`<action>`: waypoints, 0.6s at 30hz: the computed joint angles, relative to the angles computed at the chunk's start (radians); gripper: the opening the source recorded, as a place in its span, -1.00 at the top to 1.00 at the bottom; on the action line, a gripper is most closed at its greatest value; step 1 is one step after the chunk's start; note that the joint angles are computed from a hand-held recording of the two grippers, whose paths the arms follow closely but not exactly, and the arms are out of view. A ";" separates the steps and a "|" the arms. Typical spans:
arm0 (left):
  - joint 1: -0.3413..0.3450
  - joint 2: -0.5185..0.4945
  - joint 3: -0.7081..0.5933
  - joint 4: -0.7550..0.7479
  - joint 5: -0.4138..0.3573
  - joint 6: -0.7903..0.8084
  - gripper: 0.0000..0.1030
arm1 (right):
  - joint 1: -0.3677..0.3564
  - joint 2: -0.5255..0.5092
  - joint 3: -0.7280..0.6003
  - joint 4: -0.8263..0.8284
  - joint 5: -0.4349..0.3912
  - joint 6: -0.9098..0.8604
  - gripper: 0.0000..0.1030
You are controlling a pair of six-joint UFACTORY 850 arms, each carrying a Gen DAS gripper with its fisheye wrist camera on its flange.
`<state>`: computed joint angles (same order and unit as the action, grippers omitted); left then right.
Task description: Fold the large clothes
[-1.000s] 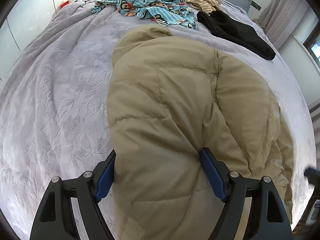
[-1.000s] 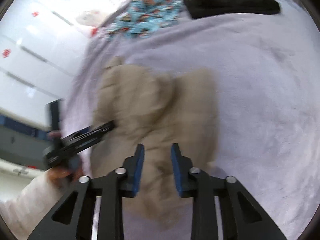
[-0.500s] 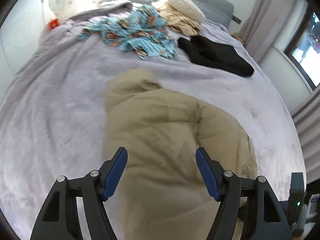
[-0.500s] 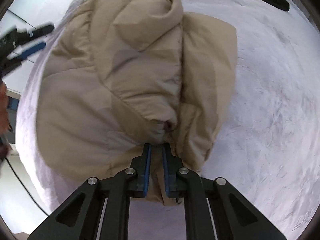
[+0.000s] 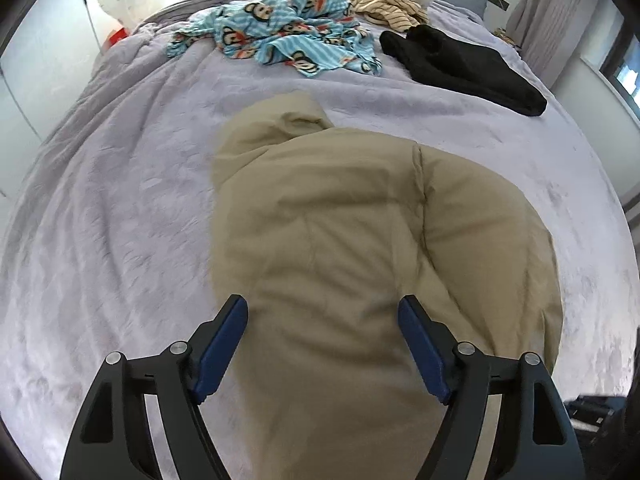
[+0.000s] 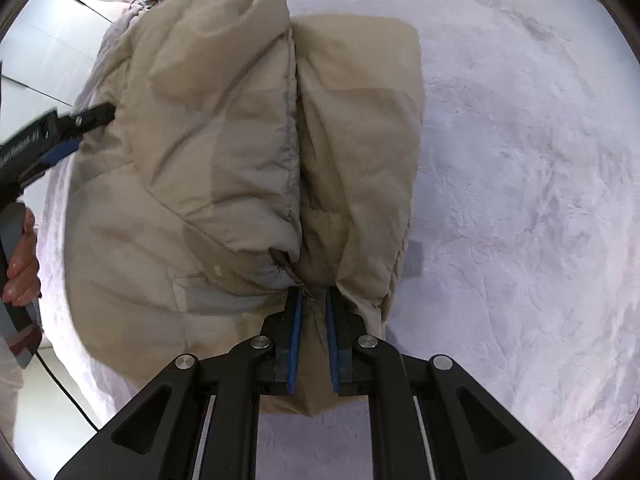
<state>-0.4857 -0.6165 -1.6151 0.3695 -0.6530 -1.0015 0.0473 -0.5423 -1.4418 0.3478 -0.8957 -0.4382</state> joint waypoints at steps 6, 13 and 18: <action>-0.047 0.142 0.154 0.029 -0.033 -0.089 -0.53 | -0.037 0.069 0.021 0.038 -0.046 -0.025 0.70; -0.114 0.246 0.244 0.030 -0.099 -0.185 -0.55 | -0.038 0.145 0.058 0.033 -0.057 0.024 0.24; -0.164 0.292 0.275 0.089 -0.149 -0.284 -1.00 | -0.019 0.235 0.118 0.030 0.010 0.043 -0.24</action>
<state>-0.6497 -0.3248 -1.3400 0.4584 -0.8019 -1.2859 0.0288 -0.3069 -1.3234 0.3782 -0.8860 -0.3953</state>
